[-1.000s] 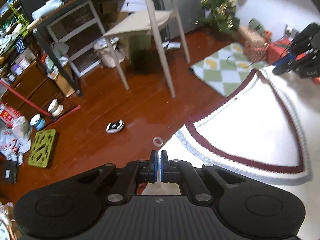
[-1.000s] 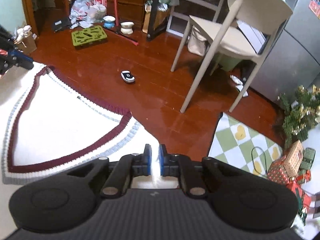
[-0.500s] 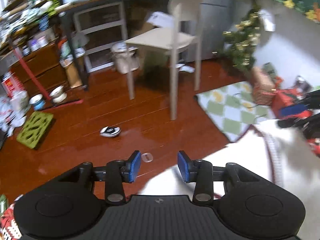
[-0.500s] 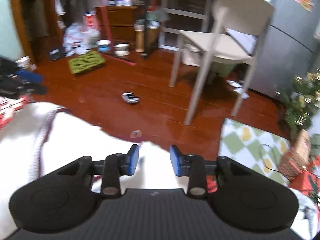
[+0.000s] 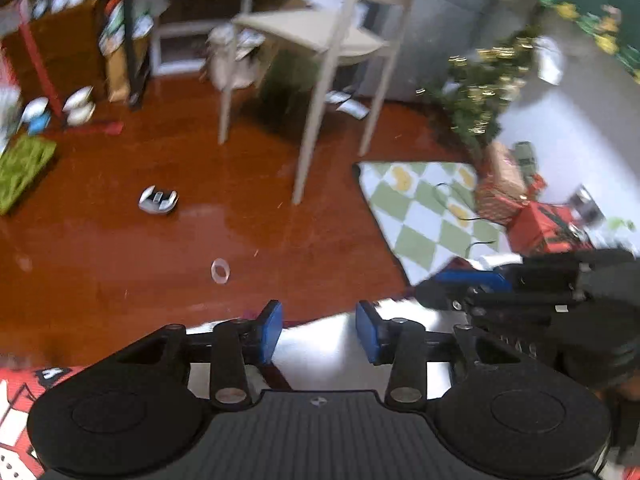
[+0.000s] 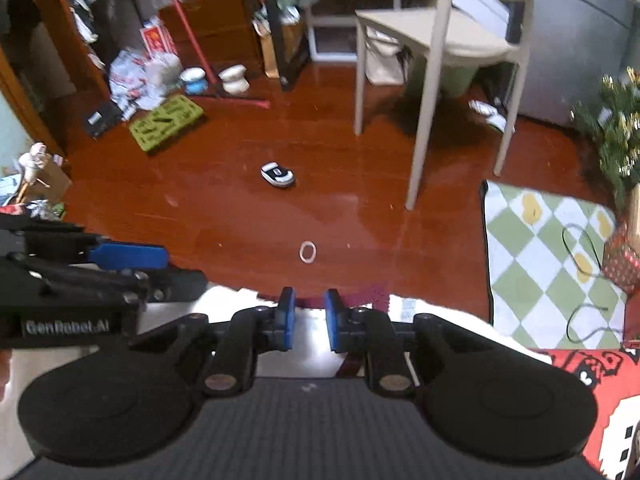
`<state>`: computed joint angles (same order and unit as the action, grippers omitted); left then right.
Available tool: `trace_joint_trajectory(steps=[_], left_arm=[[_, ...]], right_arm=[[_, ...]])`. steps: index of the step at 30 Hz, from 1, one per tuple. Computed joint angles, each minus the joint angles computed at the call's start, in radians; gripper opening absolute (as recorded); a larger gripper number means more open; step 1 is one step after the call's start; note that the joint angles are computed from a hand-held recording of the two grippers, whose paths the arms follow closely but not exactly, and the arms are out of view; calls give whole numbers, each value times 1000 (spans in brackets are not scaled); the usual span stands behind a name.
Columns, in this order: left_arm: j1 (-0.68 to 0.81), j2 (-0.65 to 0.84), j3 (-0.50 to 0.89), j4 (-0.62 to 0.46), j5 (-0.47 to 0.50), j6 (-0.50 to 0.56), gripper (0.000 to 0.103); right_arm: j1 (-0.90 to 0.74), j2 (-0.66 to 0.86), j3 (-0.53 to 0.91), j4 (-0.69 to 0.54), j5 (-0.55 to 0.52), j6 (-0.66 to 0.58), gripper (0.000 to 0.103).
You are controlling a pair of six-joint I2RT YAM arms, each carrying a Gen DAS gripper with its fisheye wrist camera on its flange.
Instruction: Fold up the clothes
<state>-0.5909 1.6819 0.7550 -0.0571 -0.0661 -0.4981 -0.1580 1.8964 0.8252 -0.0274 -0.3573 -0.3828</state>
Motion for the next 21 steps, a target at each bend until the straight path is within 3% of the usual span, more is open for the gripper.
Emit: trace_joint_trajectory(steps=[4,8,15,21], left_arm=[[16,-82,-28,6,-14,-5,28],[22,-254,-113,-23,4,2,30],[-107,-630,-291,-263,-82,-62,30],[-372,-958,-402,-580,-243,-393,30]], right_arm=[[-46,-2,43,6,-63,85,18],[-168,-120,-10,-19,-155,-11,19],[-492,-402,-178,-315,-246,-402,19],[-933,-517,-237,-706,-268,-927,20]])
